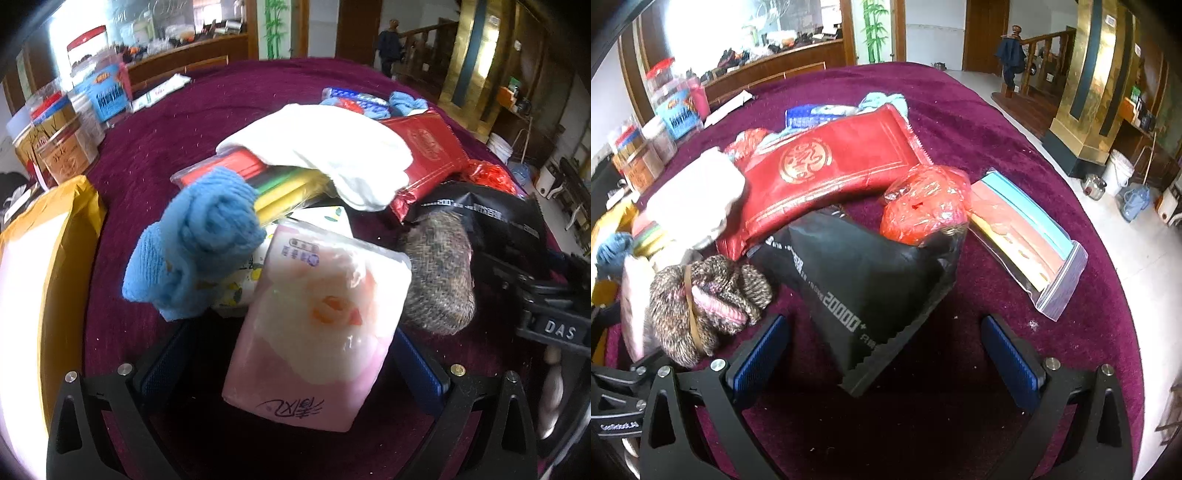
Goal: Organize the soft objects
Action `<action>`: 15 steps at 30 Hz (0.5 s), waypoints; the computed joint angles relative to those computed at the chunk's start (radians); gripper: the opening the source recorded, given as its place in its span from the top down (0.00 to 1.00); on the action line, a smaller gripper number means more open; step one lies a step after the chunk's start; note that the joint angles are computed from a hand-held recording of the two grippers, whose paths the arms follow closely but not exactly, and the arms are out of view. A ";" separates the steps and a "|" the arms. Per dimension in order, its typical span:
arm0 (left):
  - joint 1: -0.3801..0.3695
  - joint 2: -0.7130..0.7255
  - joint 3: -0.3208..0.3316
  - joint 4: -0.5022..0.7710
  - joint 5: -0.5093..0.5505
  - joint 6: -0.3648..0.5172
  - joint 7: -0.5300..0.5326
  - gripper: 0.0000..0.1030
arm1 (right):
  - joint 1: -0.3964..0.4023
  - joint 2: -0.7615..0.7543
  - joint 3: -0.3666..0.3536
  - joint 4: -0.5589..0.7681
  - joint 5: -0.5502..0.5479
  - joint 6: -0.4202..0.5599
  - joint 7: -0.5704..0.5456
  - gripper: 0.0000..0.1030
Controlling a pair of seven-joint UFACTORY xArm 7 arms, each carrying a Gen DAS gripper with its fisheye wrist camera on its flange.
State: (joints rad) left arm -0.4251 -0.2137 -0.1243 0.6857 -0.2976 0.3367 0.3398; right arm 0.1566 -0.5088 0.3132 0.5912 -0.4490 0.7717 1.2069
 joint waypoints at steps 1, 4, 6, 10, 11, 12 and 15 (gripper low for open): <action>0.002 -0.004 -0.004 -0.010 0.002 -0.015 -0.008 0.01 | 0.002 0.012 0.001 0.011 0.000 0.015 -0.012 0.00; 0.014 -0.012 -0.018 -0.022 0.042 -0.030 -0.051 0.01 | 0.006 0.029 -0.006 0.029 0.008 0.032 -0.022 0.00; 0.012 -0.012 -0.020 -0.024 0.059 -0.037 -0.064 0.01 | 0.009 0.038 -0.009 0.038 0.012 0.045 -0.025 0.00; -0.029 -0.019 0.023 -0.023 -0.019 -0.012 0.017 0.01 | 0.019 0.036 -0.011 0.048 0.019 0.073 -0.030 0.00; -0.044 -0.024 0.041 -0.023 -0.059 -0.006 0.053 0.01 | 0.017 0.029 0.002 0.048 0.007 0.090 -0.015 0.01; -0.063 -0.032 0.063 -0.023 -0.113 0.007 0.096 0.02 | 0.018 0.012 0.021 0.046 -0.011 0.110 0.006 0.02; -0.086 -0.081 0.122 -0.014 -0.263 0.115 0.216 0.08 | 0.041 -0.084 0.056 0.016 -0.042 0.137 0.037 0.02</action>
State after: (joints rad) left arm -0.5107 -0.2949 -0.0021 0.6719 -0.5603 0.4520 0.5554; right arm 0.1973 -0.5929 0.3690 0.6069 -0.4908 0.9084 1.2442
